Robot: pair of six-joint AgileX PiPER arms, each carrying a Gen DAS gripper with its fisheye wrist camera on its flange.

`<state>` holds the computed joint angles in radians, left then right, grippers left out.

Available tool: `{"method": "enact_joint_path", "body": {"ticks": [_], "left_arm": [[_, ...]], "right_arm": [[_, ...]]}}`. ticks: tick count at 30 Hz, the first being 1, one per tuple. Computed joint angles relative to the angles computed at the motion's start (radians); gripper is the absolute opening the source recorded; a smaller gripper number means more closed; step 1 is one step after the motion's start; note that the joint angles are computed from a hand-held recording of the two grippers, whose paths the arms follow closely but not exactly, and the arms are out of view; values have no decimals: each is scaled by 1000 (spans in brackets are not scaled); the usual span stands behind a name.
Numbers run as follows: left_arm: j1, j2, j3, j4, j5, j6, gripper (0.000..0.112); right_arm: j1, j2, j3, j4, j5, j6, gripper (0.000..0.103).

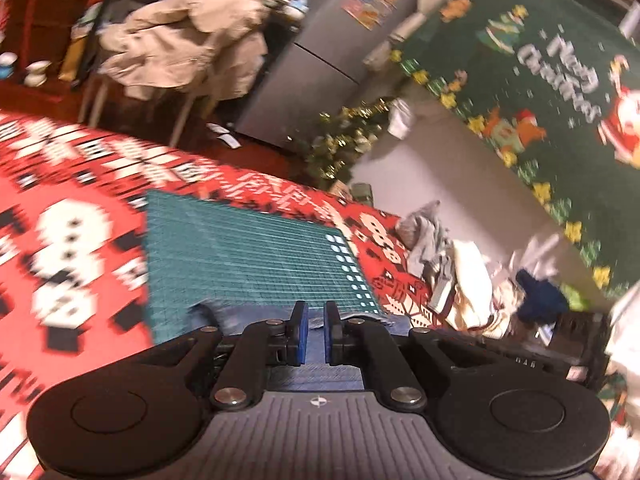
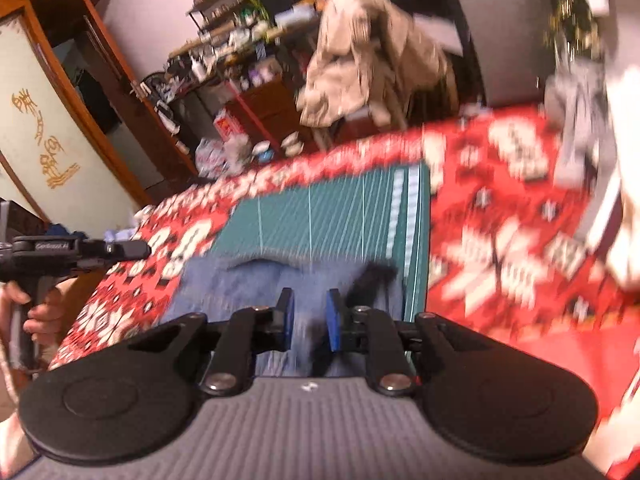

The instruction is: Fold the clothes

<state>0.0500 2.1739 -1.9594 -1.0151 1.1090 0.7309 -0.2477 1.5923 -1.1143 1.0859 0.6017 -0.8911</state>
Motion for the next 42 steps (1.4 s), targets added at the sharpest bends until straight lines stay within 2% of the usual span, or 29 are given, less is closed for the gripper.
{"method": "enact_joint_path", "body": {"ticks": [3,5,8,10,12,16,19,23,26,29,31,33,36,40,42], "left_arm": [[-59,60,-63,74,-28,-59,6],[-71,74,-48,122,-58,-69,3],[-36,74,23,72,-56,-10,3],[-16,67,60,41,-47,22,3],[-11,53,79,34,-51,32,3],[-20,16,78,56,-75,34,3],[-40,37,2,56,-66,-2,3],[-93,111,-136,76,-43,-80,3],[-150,121,-133,174,-104,-119,3],[-151,90,-9,132,-182,-52,3],[-139,50,104,56,-229,60,3],[-133,24,160,22,-252,103,3],[-131,6,177,24,-255,66,3],[-131,-27,201,16,-321,69,2],[-121,0,156,40,-318,13,4]], "right_arm": [[66,52,-61,-61,-72,54,18],[106,91,-89,-143,-127,114,17],[94,120,-55,-139,-130,109,14],[73,127,-8,-57,-134,19,6],[42,111,30,17,-107,-50,5],[30,77,23,-36,-113,4,8],[37,86,-26,-30,-98,-6,8],[118,151,-138,-101,-114,62,8],[190,205,-212,-231,-141,205,8],[246,233,-215,-356,-213,312,7],[254,227,-168,-296,-251,238,6],[264,206,-113,-221,-293,121,5],[295,179,-69,-288,-346,134,5],[308,182,-133,-514,-299,399,7],[316,189,-149,-543,-311,430,8]]}}
